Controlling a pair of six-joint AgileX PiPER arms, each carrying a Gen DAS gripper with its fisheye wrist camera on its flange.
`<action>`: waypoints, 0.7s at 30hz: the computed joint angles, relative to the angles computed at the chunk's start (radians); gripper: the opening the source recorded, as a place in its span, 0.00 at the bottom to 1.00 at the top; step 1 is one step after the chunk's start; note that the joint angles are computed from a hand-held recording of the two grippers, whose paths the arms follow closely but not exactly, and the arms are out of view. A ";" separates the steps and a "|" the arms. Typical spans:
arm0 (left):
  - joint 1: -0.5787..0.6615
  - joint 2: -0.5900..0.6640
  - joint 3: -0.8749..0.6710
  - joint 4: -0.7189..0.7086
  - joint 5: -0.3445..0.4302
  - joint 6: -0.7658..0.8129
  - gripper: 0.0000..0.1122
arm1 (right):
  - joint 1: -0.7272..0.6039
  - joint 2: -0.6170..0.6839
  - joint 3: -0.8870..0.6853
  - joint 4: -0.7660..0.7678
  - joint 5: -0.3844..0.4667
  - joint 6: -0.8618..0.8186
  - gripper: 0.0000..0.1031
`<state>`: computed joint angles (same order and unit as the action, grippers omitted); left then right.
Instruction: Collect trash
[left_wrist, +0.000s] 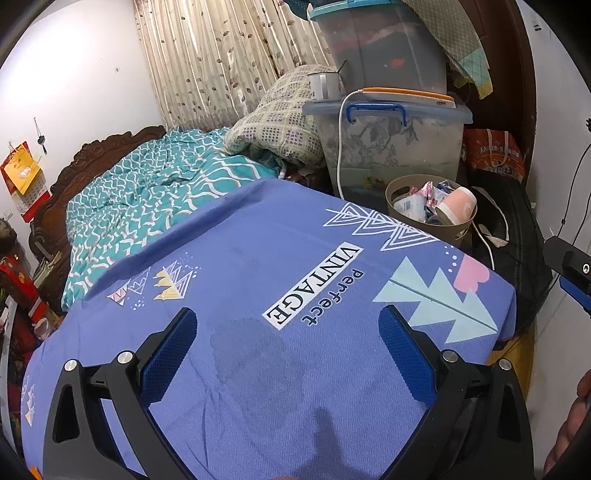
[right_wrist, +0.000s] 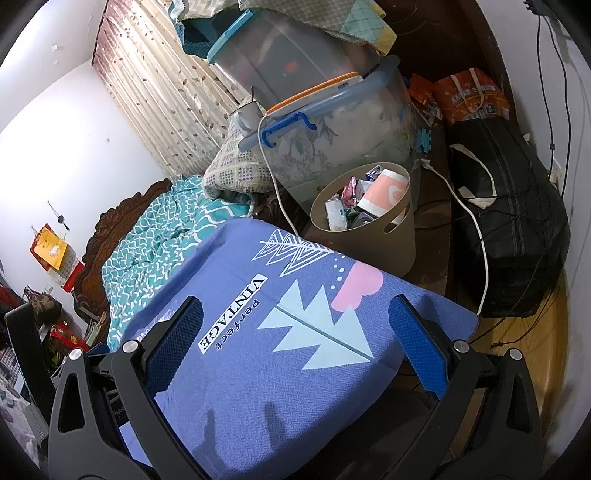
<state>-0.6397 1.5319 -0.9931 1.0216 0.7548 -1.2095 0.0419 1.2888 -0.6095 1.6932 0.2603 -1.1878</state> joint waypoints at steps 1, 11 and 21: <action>0.000 0.002 0.000 -0.001 0.000 0.000 0.84 | 0.000 0.000 0.000 0.000 0.000 0.000 0.97; 0.010 0.004 0.007 -0.022 -0.012 0.027 0.84 | 0.011 0.006 -0.015 -0.053 -0.007 0.054 0.97; 0.028 0.011 0.002 -0.037 -0.021 0.048 0.84 | 0.016 0.022 -0.027 -0.068 -0.005 0.068 0.97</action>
<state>-0.6121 1.5431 -0.9908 0.9846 0.7335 -1.1612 0.0578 1.3111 -0.6368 1.6254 0.2553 -1.1194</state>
